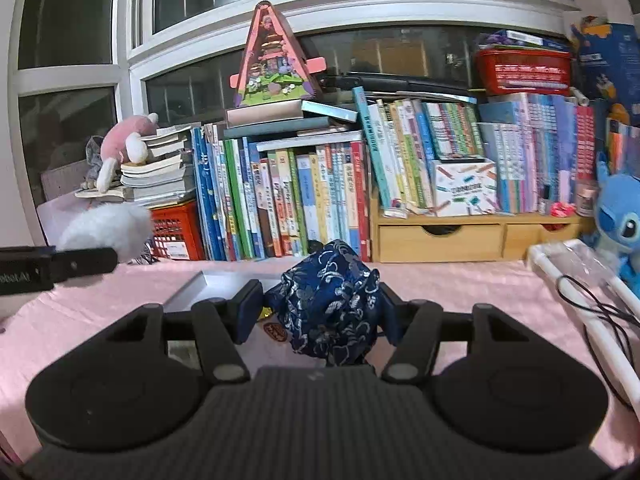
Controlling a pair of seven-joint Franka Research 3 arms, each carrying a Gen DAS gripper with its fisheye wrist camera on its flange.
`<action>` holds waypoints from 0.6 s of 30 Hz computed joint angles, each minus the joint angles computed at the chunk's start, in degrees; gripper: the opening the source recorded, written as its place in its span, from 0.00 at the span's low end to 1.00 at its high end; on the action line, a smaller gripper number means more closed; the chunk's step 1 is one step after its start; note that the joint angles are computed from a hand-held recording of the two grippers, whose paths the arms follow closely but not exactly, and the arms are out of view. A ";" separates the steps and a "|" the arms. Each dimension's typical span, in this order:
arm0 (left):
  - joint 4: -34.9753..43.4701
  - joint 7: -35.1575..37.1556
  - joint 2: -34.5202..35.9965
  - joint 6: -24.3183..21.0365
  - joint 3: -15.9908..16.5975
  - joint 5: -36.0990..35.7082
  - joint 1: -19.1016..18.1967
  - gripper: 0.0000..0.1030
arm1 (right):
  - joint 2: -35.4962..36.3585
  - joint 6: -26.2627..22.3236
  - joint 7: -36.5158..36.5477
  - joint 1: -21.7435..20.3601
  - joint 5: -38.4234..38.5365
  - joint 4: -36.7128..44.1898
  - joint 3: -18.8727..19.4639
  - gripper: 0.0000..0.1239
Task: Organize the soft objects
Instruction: 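Carry the cotton ball with the left gripper while the right gripper carries the pouch to the tray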
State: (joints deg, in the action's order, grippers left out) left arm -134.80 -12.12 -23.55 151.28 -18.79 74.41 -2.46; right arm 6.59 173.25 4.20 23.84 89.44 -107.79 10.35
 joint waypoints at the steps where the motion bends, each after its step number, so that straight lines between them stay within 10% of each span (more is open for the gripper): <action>1: 0.43 1.46 0.62 1.43 1.15 -0.77 0.01 0.51 | 0.77 -0.51 4.37 0.16 -4.09 0.71 -0.21 0.51; 18: 12.33 41.04 17.59 7.72 11.58 -38.87 1.50 0.51 | 22.51 -14.26 59.35 5.36 -58.19 27.34 -7.45 0.51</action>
State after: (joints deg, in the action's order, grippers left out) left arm -122.47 28.91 -5.96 159.00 -7.21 35.54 -0.96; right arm 29.10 158.99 63.56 29.19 31.26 -80.45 2.90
